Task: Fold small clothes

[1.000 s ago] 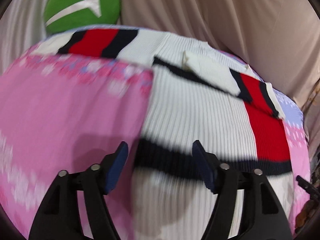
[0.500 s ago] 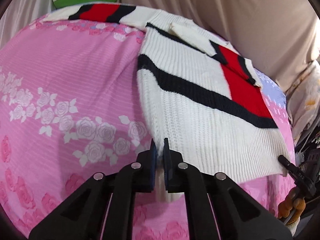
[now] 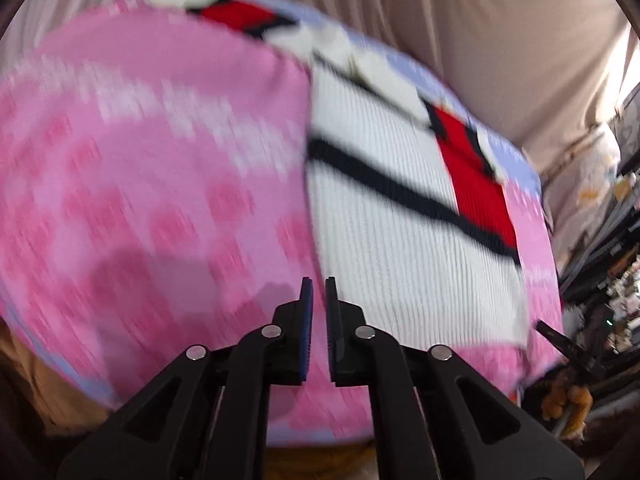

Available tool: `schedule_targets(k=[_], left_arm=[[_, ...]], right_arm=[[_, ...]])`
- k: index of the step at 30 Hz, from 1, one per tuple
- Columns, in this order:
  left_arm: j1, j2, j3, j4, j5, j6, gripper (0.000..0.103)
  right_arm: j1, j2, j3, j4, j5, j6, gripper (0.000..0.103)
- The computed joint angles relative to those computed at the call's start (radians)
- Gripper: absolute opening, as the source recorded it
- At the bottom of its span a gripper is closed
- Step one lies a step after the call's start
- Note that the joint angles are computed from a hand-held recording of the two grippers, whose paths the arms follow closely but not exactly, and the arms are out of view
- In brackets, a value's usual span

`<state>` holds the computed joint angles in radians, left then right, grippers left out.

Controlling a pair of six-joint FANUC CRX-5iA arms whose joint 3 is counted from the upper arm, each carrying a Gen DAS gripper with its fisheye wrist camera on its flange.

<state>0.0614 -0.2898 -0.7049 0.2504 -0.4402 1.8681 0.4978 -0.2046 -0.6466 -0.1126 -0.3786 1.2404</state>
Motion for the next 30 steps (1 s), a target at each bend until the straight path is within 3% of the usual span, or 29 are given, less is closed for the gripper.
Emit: schedule_targets(k=[2,4,6,7,11,15,19,21,22,25,28,30], left_arm=[[0.071,0.019,0.046,-0.028,0.048,-0.014,0.052],[0.126,0.077,0.137,-0.146,0.066,0.096,0.062],[0.185,0.191,0.29,-0.293,0.04,0.238,0.062],[0.207,0.246,0.367,-0.367,0.015,0.319,0.062],[0.325,0.482,0.627,-0.406,-0.045,0.415,0.063],[0.418,0.649,0.775,-0.303,-0.074,0.413,0.062],[0.479,0.743,0.796,-0.108,-0.034,0.34,0.062],[0.491,0.758,0.782,-0.078,0.013,0.349,0.059],[0.491,0.759,0.786,-0.096,0.026,0.364,0.053],[0.5,0.787,0.803,-0.001,0.015,0.251,0.003],[0.472,0.761,0.832,-0.095,0.029,0.303,0.002],[0.415,0.728,0.893,-0.226,0.001,0.354,0.002]], right_arm=[[-0.019,0.004,0.049,-0.034,0.059,0.05,0.024],[-0.051,0.049,0.156,-0.203,0.06,0.235,0.029],[-0.073,0.123,0.279,-0.372,0.039,0.431,0.034],[-0.068,0.153,0.316,-0.398,0.038,0.464,0.036],[-0.07,0.311,0.493,-0.543,-0.02,0.647,0.04],[-0.064,0.437,0.607,-0.556,-0.065,0.654,0.04],[-0.066,0.5,0.649,-0.536,-0.084,0.623,0.04],[-0.059,0.518,0.645,-0.502,-0.08,0.586,0.04],[-0.058,0.531,0.647,-0.492,-0.085,0.57,0.041],[-0.066,0.554,0.66,-0.503,-0.116,0.558,0.042],[-0.072,0.54,0.649,-0.561,-0.087,0.636,0.05],[-0.069,0.542,0.65,-0.56,-0.09,0.647,0.051]])
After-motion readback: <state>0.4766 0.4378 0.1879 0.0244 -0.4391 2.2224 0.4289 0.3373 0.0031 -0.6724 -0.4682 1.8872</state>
